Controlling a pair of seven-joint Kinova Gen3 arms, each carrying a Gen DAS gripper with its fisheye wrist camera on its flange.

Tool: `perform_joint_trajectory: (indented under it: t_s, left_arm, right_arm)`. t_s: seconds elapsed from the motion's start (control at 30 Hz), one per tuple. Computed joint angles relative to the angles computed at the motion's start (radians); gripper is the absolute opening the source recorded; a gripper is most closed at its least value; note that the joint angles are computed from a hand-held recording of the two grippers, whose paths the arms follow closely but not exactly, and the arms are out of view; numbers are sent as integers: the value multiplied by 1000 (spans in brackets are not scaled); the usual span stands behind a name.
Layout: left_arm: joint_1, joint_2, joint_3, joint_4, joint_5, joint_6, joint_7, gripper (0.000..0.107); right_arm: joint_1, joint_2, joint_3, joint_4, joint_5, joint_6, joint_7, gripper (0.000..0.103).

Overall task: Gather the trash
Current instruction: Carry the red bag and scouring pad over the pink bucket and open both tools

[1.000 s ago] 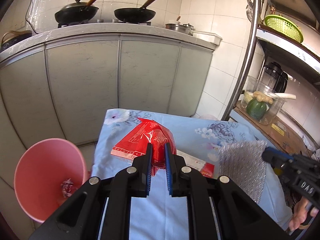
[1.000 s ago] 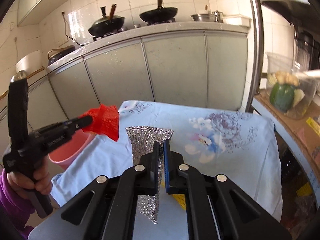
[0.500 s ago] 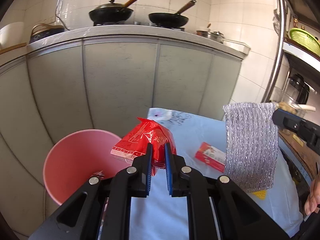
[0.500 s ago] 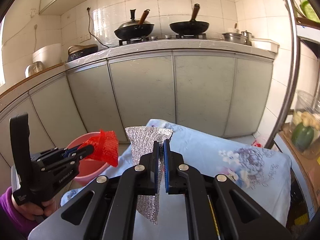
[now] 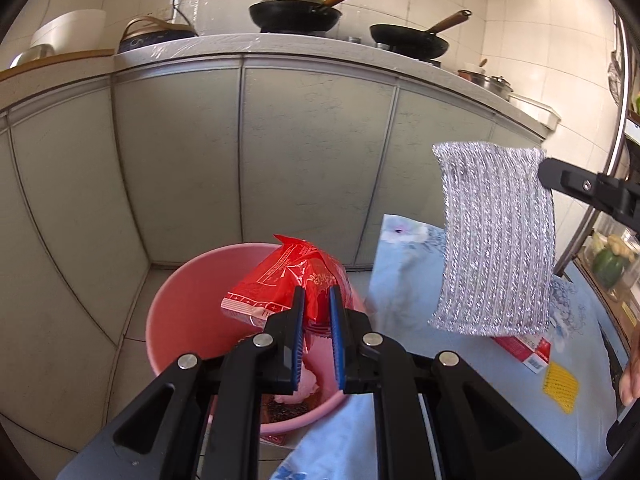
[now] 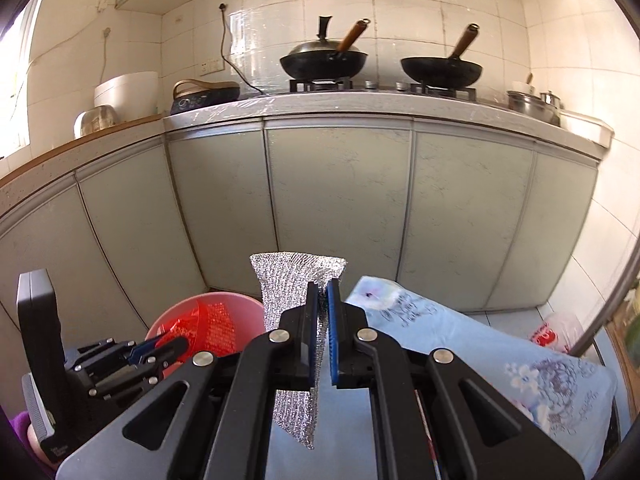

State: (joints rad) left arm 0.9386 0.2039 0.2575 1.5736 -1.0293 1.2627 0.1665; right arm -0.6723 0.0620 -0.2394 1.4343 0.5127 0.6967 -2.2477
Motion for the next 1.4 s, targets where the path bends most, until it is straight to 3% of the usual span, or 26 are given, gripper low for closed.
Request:
perform_joint_trajectory:
  t_s: [0.2, 0.63, 1.13, 1.33, 1.4]
  left_arm:
    - [-31, -26, -3, 48, 17, -5, 22, 11]
    - [-114, -45, 1, 123, 64, -63, 39, 11]
    - [-181, -15, -37, 157, 149, -134, 6, 14]
    - [-189, -4, -47, 150, 185, -148, -6, 19]
    - [-190, 0, -50, 146, 191, -154, -14, 28]
  right_arm:
    - [-57, 94, 17, -95, 25, 6, 21, 5]
    - [-142, 236, 86, -201, -75, 14, 129, 5]
    - [-135, 347, 93, -246, -258, 50, 279, 5]
    - [-142, 354, 106, -250, -281, 68, 301, 12]
    - [-147, 347, 110, -240, -277, 63, 298, 28]
